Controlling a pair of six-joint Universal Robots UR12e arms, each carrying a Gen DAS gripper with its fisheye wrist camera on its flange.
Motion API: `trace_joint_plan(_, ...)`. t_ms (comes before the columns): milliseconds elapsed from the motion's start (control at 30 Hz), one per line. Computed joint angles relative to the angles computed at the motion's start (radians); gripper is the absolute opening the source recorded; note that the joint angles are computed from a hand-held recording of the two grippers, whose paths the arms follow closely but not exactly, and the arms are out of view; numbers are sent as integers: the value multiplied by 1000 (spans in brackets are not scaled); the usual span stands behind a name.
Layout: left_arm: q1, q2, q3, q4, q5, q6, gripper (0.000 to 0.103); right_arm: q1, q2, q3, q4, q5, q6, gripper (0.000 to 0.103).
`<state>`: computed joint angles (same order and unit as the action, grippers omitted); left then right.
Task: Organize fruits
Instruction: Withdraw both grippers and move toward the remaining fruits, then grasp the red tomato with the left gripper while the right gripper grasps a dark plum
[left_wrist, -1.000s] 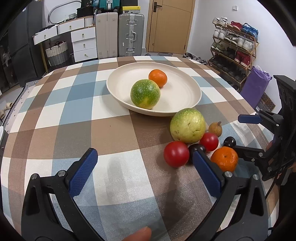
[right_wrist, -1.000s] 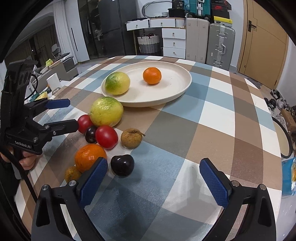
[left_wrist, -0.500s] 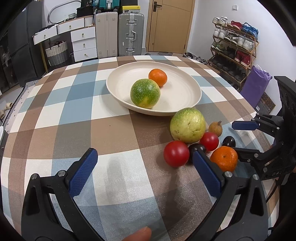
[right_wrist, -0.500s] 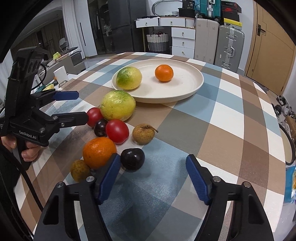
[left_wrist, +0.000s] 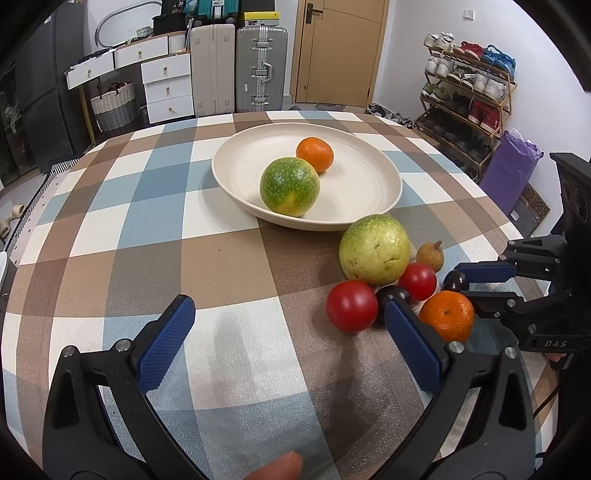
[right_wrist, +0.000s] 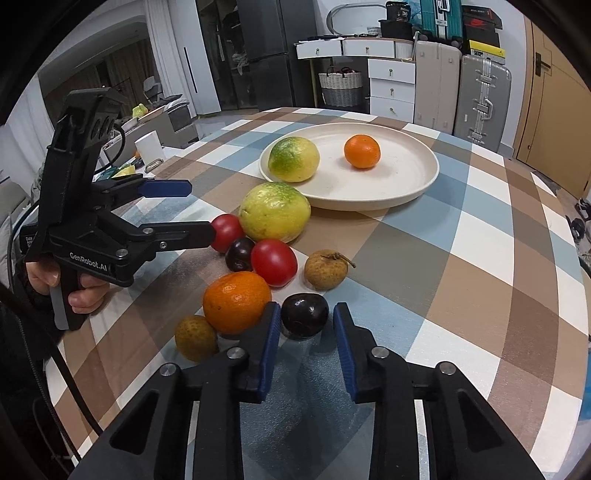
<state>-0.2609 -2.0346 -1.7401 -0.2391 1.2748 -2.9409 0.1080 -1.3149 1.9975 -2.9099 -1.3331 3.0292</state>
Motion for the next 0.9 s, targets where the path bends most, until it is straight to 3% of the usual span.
trace_joint_plan(400, 7, -5, 11, -41, -22, -26, 102, -8, -7, 11, -58, -11, 38, 27)
trace_joint_plan(533, 0, -8, 19, -56, 2, -15, 102, -8, -6, 10, -60, -21, 41, 27)
trace_joint_plan(733, 11, -13, 28, -79, -34, -40, 102, -9, -5, 8, -59, -29, 43, 27)
trace_joint_plan(900, 7, -15, 37, -116, -61, 8, 91, -8, -4, 9, -63, -36, 44, 27)
